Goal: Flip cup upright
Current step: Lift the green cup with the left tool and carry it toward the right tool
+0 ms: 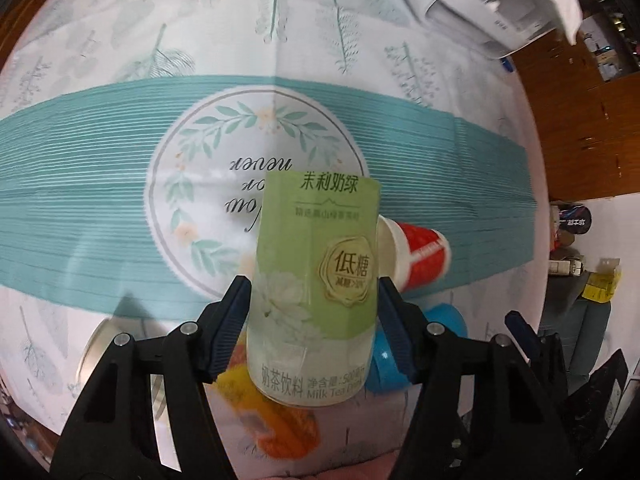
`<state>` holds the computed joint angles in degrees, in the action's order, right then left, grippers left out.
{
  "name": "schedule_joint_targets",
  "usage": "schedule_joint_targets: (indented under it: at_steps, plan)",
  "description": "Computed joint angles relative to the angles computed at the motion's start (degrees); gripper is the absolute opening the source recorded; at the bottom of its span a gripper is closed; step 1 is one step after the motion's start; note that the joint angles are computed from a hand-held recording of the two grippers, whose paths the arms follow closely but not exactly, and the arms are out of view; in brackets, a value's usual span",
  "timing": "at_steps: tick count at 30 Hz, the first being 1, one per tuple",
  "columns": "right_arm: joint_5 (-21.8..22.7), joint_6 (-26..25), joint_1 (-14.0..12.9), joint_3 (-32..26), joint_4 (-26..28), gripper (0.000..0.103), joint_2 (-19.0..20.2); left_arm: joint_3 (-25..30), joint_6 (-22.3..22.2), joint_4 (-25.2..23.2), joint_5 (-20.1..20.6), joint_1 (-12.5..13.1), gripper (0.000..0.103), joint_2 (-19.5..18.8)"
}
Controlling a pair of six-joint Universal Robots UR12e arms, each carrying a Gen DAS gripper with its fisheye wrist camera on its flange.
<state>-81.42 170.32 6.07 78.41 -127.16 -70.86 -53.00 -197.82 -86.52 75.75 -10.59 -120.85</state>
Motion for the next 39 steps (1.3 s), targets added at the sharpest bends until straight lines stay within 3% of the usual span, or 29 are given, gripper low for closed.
schedule_joint_targets:
  at_steps: [7,14,18,24,30,39]
  plan:
    - [-3.6,5.2,2.4,5.2,-3.3,0.102,-6.3,-8.1,1.7,3.8,-1.4,0.8,0.061,8.0]
    - [-6.8,15.9,4.9,11.3,-3.6,0.102,-12.8,-17.5,5.2,6.3,-3.5,1.5,0.061,16.0]
    - [-4.0,24.6,5.0,14.4,0.1,0.102,-16.2,-22.4,7.9,8.3,-5.1,1.7,0.061,19.6]
    - [2.9,33.5,2.7,19.2,3.8,0.102,-20.5,-27.5,8.2,8.0,-7.8,1.3,0.061,22.9]
    - [8.0,34.1,-0.6,21.1,8.5,0.102,-22.1,-30.7,6.7,6.9,-8.2,-0.4,0.061,24.0]
    - [16.5,25.8,-7.3,20.2,19.4,0.102,-20.9,-32.3,-1.7,7.7,-4.9,-4.4,0.061,21.8]
